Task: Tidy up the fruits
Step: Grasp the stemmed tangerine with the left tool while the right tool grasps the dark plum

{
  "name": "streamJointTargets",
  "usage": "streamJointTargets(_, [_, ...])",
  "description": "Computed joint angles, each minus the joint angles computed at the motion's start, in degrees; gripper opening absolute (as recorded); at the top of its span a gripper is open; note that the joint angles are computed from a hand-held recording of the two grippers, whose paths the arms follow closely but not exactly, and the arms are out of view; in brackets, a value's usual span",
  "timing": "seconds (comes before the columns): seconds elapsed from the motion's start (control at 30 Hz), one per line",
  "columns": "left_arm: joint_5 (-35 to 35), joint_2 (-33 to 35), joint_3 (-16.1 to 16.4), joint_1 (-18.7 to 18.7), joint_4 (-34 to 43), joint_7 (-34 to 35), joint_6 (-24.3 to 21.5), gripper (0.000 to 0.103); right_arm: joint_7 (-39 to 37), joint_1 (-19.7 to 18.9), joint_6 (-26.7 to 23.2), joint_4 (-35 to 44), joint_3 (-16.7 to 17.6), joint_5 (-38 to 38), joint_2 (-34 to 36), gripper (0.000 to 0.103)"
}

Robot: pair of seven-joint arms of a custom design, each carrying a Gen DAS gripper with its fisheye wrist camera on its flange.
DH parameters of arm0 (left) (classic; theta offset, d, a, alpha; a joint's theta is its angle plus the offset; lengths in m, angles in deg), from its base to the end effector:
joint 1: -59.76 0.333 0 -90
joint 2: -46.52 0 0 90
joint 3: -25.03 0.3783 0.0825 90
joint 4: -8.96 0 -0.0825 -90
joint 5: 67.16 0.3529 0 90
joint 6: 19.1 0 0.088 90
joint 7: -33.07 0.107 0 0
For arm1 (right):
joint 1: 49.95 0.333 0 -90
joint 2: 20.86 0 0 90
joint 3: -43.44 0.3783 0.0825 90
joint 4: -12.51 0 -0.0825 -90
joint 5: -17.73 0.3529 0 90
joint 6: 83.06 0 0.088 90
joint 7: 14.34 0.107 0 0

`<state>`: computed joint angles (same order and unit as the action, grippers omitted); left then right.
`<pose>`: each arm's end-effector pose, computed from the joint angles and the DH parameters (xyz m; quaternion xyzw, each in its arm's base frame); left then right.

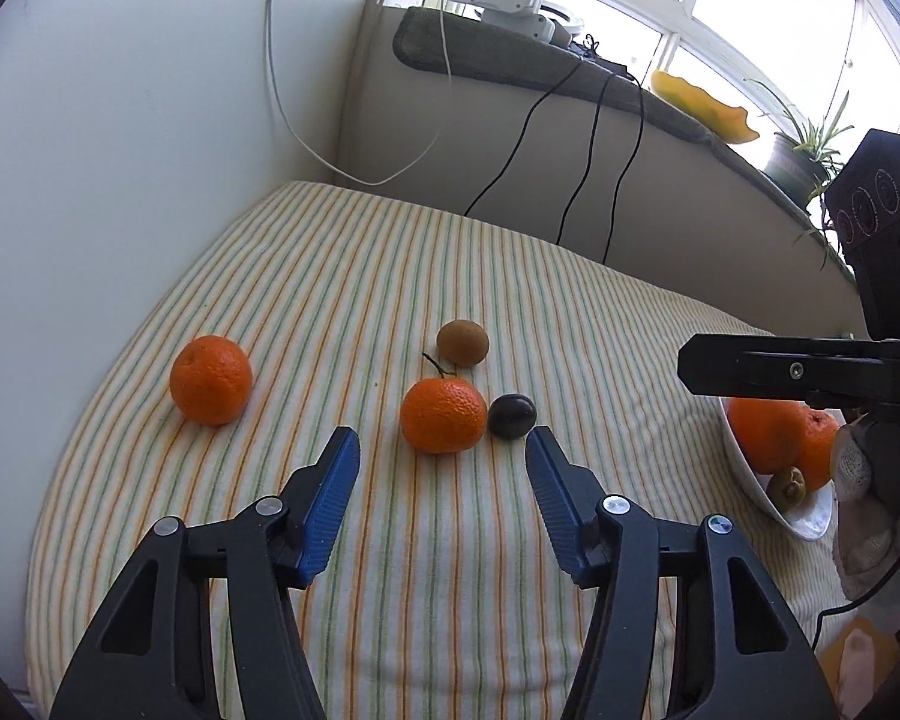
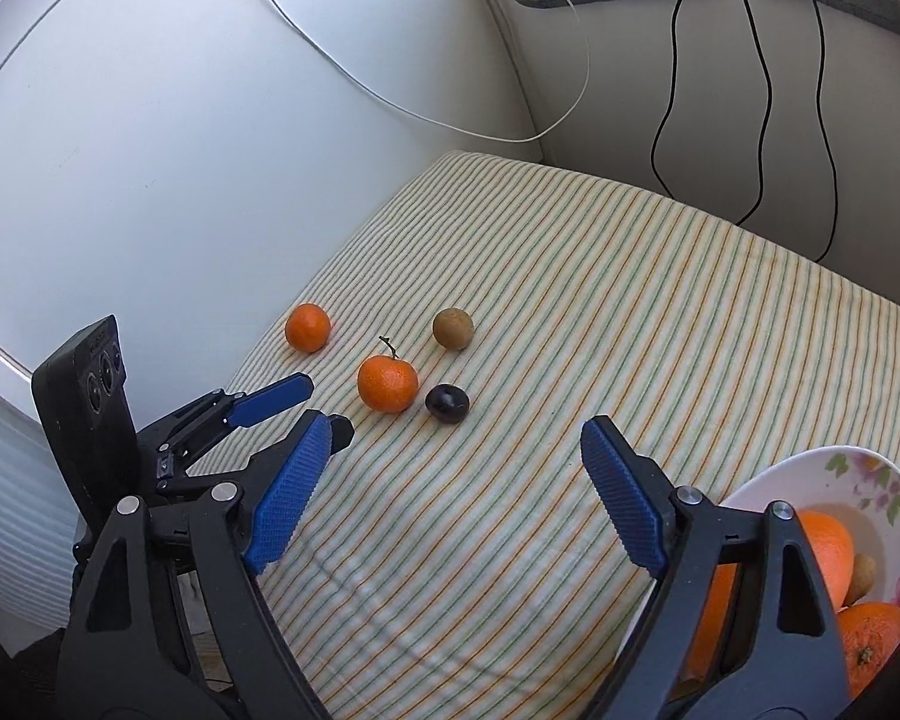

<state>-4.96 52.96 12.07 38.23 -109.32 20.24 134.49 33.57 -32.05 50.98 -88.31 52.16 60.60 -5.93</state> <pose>0.4655 -0.3471 0.5039 -0.7458 0.5367 -0.3325 0.2125 0.5806 0.2907 0.5302 -0.8570 0.3786 0.0761 0.3411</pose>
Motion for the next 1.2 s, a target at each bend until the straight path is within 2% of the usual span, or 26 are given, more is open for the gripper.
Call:
streamJointTargets(0.1, [-0.29, 0.29, 0.22, 0.32, -0.08, 0.31, 0.9, 0.054, 3.2, 0.49, -1.76, 2.02, -0.02, -0.83, 2.17, 0.078])
streamJointTargets(0.27, [-1.16, 0.99, 0.62, 0.67, 0.13, 1.45, 1.92, 0.048, 7.72, 1.08, -3.91, 4.9, 0.2, -2.5, 5.47, 0.061])
streamJointTargets(0.53, [-2.47, 2.61, 1.6, 0.84, 1.43, 3.69, 3.4, 0.044, 11.64, 2.18, -4.11, 7.82, 0.75, -5.17, 8.8, 0.055])
streamJointTargets(0.63, [-2.88, 2.66, 1.86, 0.74, 1.24, 3.99, 3.58, 0.044, 12.66, 2.57, -4.1, 8.87, 0.99, -6.02, 9.87, 0.049])
streamJointTargets(1.1, [-3.99, 4.17, 2.61, 0.2, 2.73, 6.5, 4.46, 0.038, 14.13, 3.01, -4.65, 10.5, 1.58, -7.62, 11.56, 0.037])
streamJointTargets(1.17, [-4.1, 4.44, 2.76, 0.21, 3.04, 7.01, 4.86, 0.034, 14.03, 2.92, -5.06, 10.68, 1.71, -7.47, 11.81, 0.027])
streamJointTargets(1.2, [-4.14, 4.45, 2.82, 0.09, 3.16, 7.06, 4.69, 0.034, 14.08, 3.05, -4.87, 10.62, 1.65, -7.62, 11.8, 0.026])
